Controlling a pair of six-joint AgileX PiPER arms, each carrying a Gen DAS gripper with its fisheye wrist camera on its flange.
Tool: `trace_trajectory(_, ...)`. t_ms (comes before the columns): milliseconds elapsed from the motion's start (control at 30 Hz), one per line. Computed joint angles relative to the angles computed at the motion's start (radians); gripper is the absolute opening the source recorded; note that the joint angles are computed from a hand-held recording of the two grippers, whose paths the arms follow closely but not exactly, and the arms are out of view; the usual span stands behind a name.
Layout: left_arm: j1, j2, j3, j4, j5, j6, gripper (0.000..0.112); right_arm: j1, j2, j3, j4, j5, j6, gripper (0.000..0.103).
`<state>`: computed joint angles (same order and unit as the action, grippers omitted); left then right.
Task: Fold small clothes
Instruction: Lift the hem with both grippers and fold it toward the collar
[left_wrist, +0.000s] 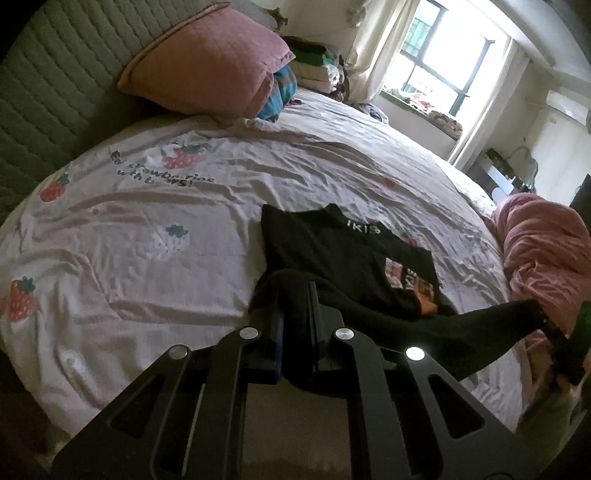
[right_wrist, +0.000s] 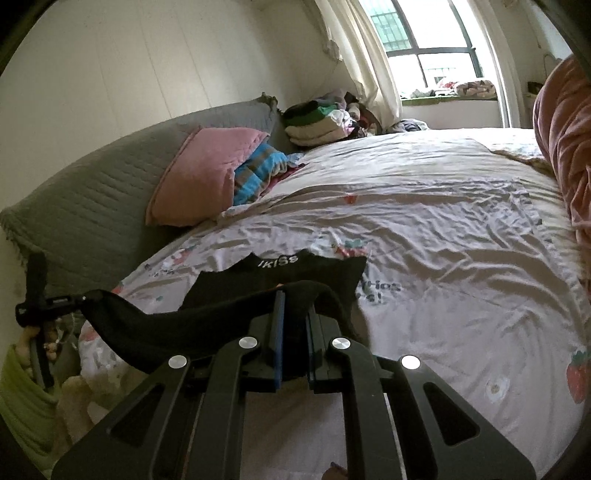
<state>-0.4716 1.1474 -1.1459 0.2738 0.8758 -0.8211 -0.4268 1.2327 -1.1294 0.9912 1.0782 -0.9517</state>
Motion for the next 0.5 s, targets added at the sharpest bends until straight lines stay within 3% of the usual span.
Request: trace_trajectory(500, 0.075, 0.172, -0.159, 0.007, -0.019, 0.058, 0.003, 0.130, 0.138, -0.139, -0.053, -0.156, 0.089, 0.008)
